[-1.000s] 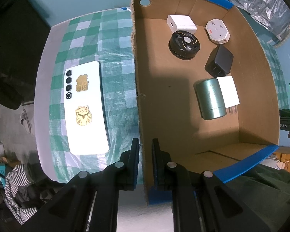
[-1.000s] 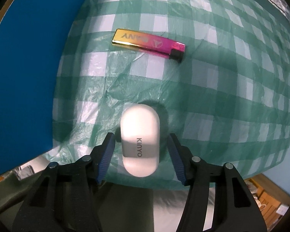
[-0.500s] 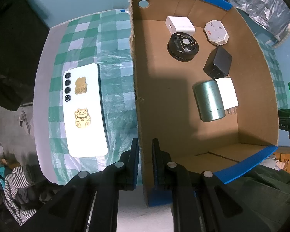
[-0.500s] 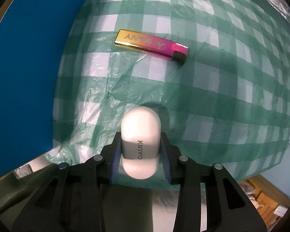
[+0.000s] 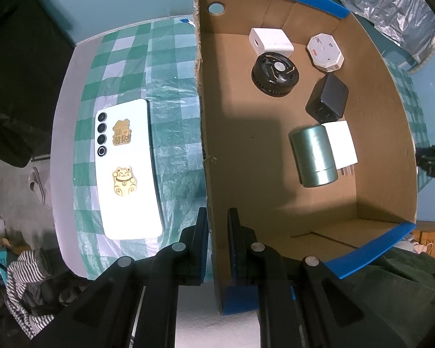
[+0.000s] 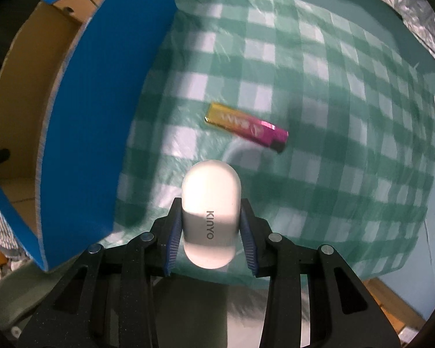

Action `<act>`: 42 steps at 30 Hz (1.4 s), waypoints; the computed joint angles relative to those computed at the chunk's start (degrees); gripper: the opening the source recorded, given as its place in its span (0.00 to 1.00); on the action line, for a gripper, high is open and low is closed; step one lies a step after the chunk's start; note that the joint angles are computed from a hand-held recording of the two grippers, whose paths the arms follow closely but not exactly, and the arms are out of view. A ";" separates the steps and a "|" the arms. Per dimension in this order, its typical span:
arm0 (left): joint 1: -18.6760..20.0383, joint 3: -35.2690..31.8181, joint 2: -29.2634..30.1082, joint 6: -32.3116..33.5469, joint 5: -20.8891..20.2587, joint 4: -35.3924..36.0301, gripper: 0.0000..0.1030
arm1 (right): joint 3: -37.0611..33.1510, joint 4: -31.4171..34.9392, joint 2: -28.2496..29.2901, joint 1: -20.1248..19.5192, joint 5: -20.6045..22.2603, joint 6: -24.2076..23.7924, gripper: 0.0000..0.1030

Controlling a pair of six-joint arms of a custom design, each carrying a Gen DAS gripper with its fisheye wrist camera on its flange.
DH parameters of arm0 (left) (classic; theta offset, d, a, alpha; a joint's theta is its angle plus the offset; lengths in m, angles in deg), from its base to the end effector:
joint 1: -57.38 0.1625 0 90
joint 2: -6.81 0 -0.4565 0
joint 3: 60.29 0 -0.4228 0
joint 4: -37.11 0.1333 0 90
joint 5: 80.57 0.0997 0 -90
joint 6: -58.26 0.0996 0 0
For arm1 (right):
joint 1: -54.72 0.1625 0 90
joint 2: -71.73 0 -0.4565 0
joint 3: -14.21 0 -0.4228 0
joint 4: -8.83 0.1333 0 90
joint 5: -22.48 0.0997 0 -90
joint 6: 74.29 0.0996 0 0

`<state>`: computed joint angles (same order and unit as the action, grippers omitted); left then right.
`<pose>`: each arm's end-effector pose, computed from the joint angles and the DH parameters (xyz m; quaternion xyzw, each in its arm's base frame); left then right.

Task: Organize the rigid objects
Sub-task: 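Carry the KINYO device with the right gripper over the box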

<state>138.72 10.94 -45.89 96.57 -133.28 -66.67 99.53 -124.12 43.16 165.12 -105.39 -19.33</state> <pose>0.0754 -0.7907 0.3040 0.3894 0.8630 0.1197 0.2987 0.3154 -0.6411 -0.0729 -0.2417 -0.9082 0.1070 0.3244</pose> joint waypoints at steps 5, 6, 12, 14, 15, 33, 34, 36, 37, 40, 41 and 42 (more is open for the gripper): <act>0.01 0.21 -0.17 0.30 -0.16 -0.55 0.12 | -2.70 1.78 -0.43 0.48 -0.93 -2.50 0.36; 0.01 0.24 -0.17 0.28 -0.08 -0.51 0.12 | -3.20 2.16 -0.60 0.59 -1.15 -3.03 0.36; -0.09 0.92 -0.64 0.92 -0.10 -1.42 0.12 | -7.23 4.61 -0.22 1.18 -2.28 -6.70 0.36; -0.10 0.99 -0.68 1.00 -0.05 -1.57 0.12 | -8.22 5.24 -0.01 1.25 -2.56 -7.72 0.36; -0.10 1.03 -0.69 1.02 -0.02 -1.62 0.11 | -8.60 5.52 -0.03 1.29 -2.74 -8.29 0.36; -0.09 1.39 -1.10 1.02 0.24 -2.33 0.11 | -23.29 11.16 7.00 1.79 -3.22 -19.35 0.36; -0.09 1.38 -1.10 0.91 0.22 -2.30 0.11 | -24.19 11.73 7.48 1.75 -3.33 -19.86 0.36; -0.09 1.38 -1.10 0.77 0.25 -2.43 0.11 | -25.95 12.90 8.43 1.65 -3.45 -20.61 0.36; -0.07 1.34 -1.09 0.72 0.21 -2.41 0.11 | -26.91 13.41 8.97 1.58 -3.47 -21.07 0.36; -0.04 1.35 -1.09 0.57 0.24 -2.48 0.11 | -29.62 14.78 10.56 1.42 -3.53 -22.41 0.36; -0.04 1.39 -1.10 0.60 0.23 -2.53 0.11 | -30.46 15.05 11.09 1.37 -3.54 -22.93 0.36; -0.03 1.40 -1.13 0.58 0.21 -2.53 0.11 | -31.39 15.37 11.64 1.28 -3.44 -23.43 0.36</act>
<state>138.69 12.34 -47.02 97.15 -133.07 -69.20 68.13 -108.75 54.80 166.40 -108.83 -42.75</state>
